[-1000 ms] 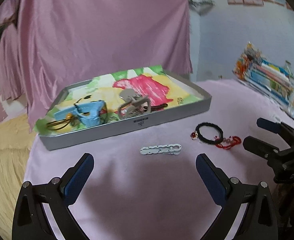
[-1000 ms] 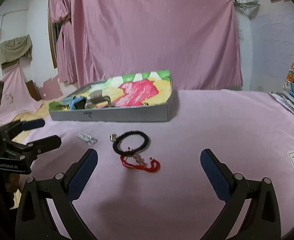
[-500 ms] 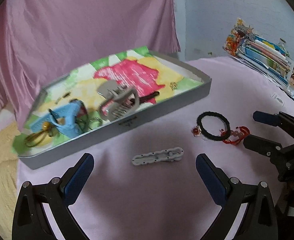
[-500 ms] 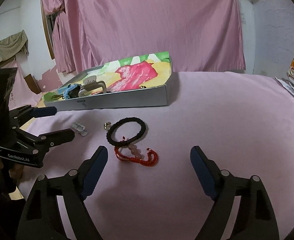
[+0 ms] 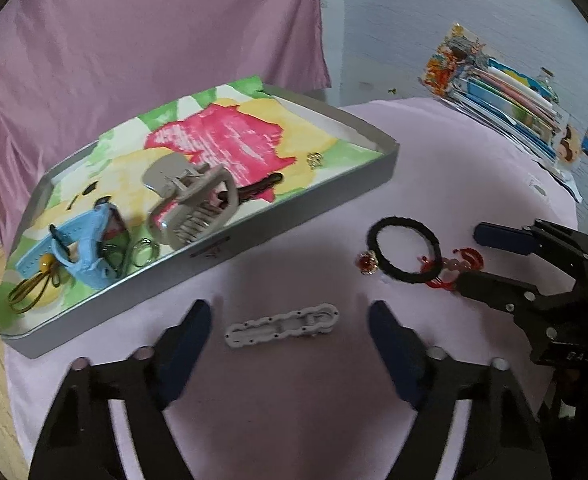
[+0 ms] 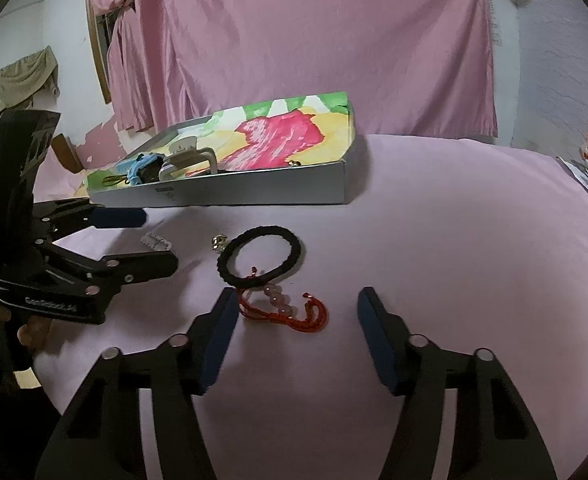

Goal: Organize jewelry
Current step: 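Grasp the white link strip with the left tool while the right tool grasps the red-string bracelet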

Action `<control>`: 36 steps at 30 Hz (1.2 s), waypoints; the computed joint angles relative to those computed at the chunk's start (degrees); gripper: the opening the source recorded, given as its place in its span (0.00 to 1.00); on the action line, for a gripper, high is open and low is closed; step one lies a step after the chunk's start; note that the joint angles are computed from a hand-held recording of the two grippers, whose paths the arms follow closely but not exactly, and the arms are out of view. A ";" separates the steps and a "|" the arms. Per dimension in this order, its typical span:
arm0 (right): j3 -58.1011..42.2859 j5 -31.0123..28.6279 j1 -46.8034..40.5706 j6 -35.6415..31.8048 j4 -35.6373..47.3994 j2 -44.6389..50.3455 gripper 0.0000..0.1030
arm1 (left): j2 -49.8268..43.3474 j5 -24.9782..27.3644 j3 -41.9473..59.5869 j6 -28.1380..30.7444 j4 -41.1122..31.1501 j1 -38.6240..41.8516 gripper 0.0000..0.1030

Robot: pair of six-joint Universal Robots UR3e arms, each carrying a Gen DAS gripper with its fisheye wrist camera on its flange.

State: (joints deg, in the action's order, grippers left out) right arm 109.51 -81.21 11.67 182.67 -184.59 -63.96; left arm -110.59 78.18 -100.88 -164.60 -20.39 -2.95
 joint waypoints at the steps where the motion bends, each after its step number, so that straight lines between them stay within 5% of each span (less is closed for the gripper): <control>1: -0.02 0.10 0.07 -0.23 0.03 0.00 0.45 | 0.01 -0.64 0.09 0.36 -0.51 0.16 0.64; 9: -0.10 1.26 0.38 -1.66 0.61 -0.19 0.28 | 2.85 -2.23 -3.63 2.64 -0.59 0.67 0.57; 17: -0.65 3.11 1.46 -2.70 1.51 -0.09 0.25 | 6.77 -4.36 -7.76 4.77 -2.10 1.81 0.43; 28: -0.32 4.92 1.43 -2.36 0.84 0.20 0.25 | 6.57 -3.04 -8.53 3.98 3.22 2.61 0.43; 36: -0.50 5.56 1.04 -1.97 0.48 0.60 0.25 | 2.15 -2.58 -0.59 10.31 -2.68 1.26 0.43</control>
State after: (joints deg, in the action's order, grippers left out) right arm 109.01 -75.65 12.71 180.70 -184.10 -63.36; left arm -108.44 75.59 -101.46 -154.29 -23.07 -1.69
